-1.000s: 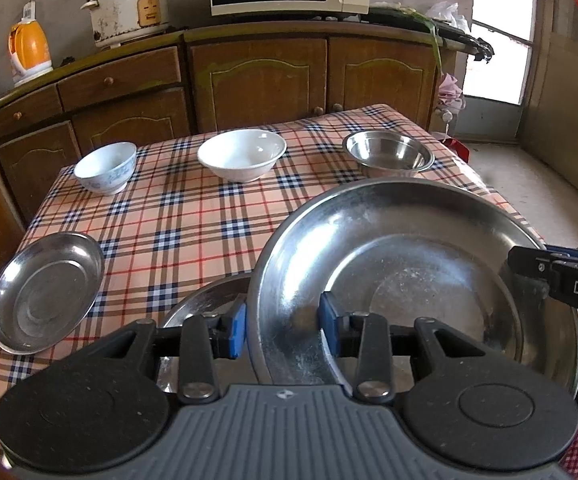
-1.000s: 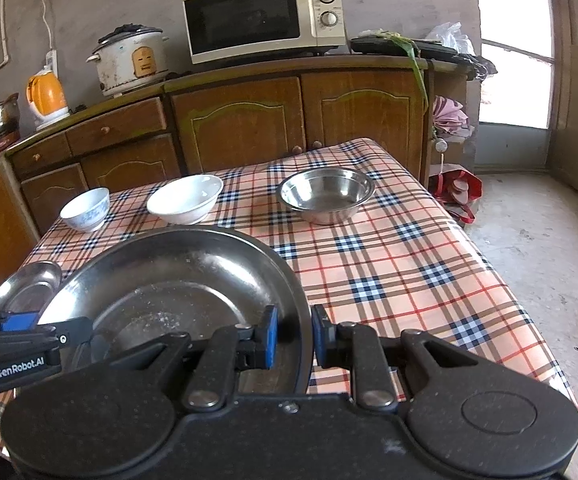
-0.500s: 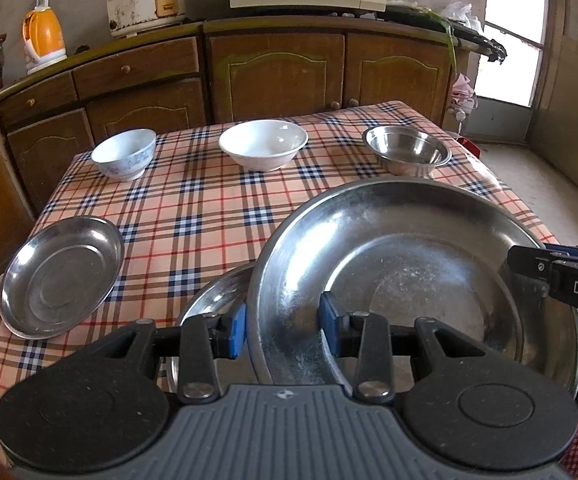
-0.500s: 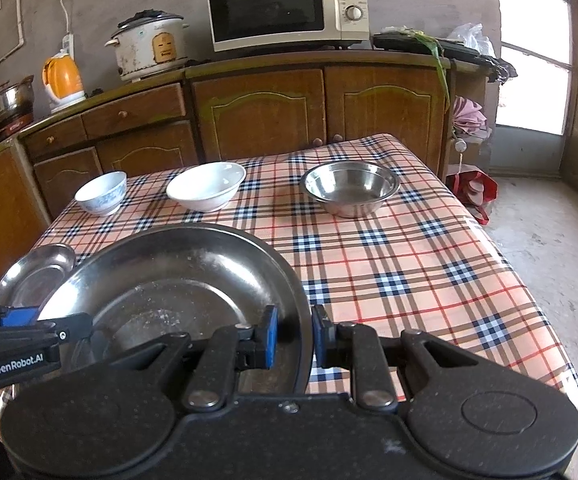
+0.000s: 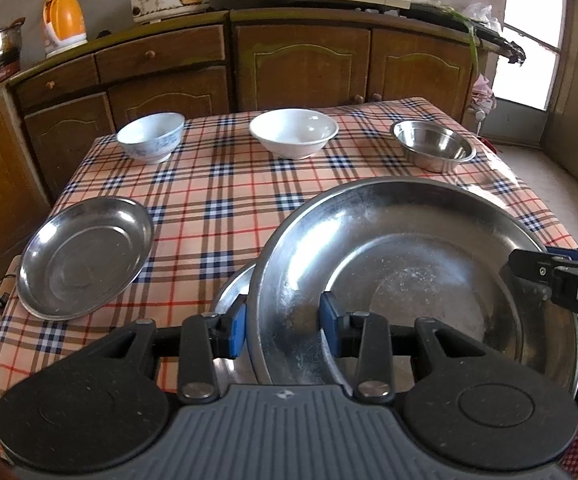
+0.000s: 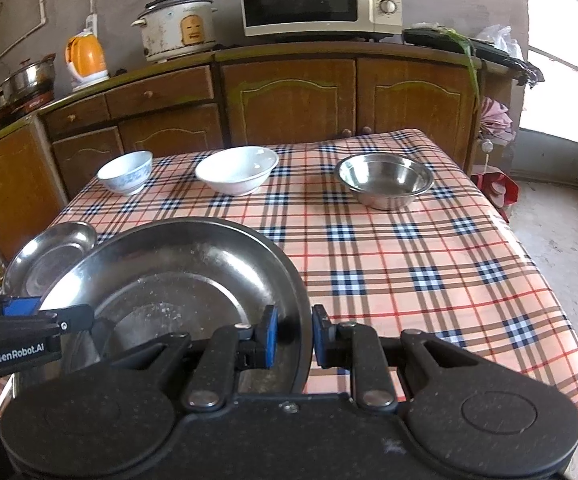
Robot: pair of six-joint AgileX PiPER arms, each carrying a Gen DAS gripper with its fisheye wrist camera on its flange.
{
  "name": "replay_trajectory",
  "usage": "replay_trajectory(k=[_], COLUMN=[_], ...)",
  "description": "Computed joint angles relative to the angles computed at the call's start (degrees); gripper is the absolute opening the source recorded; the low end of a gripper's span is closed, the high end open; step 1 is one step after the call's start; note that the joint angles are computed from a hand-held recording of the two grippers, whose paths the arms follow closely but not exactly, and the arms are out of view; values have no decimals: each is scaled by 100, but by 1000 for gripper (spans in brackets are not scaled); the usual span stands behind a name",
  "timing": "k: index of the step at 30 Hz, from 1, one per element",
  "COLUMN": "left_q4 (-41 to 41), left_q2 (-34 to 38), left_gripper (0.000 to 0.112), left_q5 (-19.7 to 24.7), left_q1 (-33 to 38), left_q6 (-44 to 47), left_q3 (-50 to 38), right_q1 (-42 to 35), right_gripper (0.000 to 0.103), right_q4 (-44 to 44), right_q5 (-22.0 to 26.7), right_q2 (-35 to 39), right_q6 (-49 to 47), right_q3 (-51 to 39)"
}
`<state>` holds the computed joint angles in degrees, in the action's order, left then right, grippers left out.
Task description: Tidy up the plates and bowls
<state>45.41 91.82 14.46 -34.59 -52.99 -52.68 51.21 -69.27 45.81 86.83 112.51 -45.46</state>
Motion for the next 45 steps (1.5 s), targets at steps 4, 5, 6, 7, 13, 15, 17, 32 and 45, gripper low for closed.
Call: replay_trajectory(k=[4,5,6,7,13,15,17,32,45], left_q4=[-21,-18,-28,-42,-189,-181,-191,-520,-1119], left_q2=[-9,-22,-28,-36,-49,-41,-28,165,465], left_gripper=[38,38,38,38,38,38,38,39,40], left_q5=[27,21,25,32,38,47,44,-69,-129], left_q1=[78,105,129,149,273,294,314,491,604], left_q6=[-11,-15,-11,1,112,98,105,444,1117], left_q3=[41,64,77,86,128,129,131,166,108], right_q1=[-3,2,1,1,-4,-19,-28,-122,-292], right_gripper=[25,25,25,25,25,25,25,25,25], right_q4=[17,12,17,30,50,65,79,213,466], right_q5=[-88,-103,-125,-145,-256,-291,-314,-540,-759], right_q2=[144,174,206,237,388,431,466,767,1074], right_q6=[-82,-86,-106,-132,-236,-266,-289,-408,-673], right_q3=[-128,-152,-183,-216,-362,-397,-430,-583,-724])
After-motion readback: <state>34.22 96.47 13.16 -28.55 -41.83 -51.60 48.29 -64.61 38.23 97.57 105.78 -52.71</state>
